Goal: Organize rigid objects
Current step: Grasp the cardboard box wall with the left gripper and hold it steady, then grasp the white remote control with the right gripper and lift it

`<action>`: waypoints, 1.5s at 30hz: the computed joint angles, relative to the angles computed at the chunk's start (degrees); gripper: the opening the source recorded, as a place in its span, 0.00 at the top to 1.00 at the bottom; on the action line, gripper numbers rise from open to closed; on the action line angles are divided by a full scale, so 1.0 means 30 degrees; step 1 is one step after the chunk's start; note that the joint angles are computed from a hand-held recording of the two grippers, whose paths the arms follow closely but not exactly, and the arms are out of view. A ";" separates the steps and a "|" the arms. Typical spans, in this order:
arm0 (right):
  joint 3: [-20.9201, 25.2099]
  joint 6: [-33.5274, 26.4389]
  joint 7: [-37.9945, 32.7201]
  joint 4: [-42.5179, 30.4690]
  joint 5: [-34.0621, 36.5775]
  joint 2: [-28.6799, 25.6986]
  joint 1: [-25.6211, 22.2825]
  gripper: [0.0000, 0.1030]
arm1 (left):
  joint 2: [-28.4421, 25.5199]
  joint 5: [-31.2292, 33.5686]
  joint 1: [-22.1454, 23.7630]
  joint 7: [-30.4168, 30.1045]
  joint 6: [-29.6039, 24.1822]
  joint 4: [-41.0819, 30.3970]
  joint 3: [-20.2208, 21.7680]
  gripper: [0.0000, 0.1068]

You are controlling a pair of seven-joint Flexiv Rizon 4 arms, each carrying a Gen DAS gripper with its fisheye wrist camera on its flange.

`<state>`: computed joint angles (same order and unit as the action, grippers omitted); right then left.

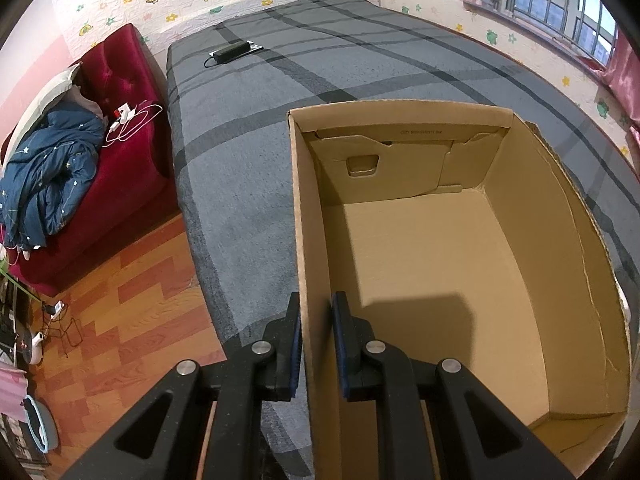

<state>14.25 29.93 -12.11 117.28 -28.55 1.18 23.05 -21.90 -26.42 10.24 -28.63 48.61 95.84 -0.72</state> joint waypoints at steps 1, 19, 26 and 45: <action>-0.0079 0.0543 -0.0039 0.0381 0.0158 0.0038 -0.0147 0.00 | -0.0006 -0.0028 0.0012 -0.0028 -0.0040 -0.0015 -0.0006 0.86; -0.0745 0.4548 -0.2558 0.2825 0.3164 -0.1161 -0.1299 0.37 | 0.0050 0.0055 -0.0026 -0.0030 0.0156 0.0105 0.0003 0.86; -0.0821 0.5226 -0.2040 0.3330 0.2408 -0.1033 -0.1350 0.50 | 0.0056 0.0182 -0.0078 -0.0005 0.0373 0.0165 0.0014 0.86; -0.0332 0.4021 0.0094 0.3120 0.1677 -0.0091 -0.1018 0.52 | 0.0134 0.0388 -0.0158 0.0027 0.0710 0.0313 0.0033 0.86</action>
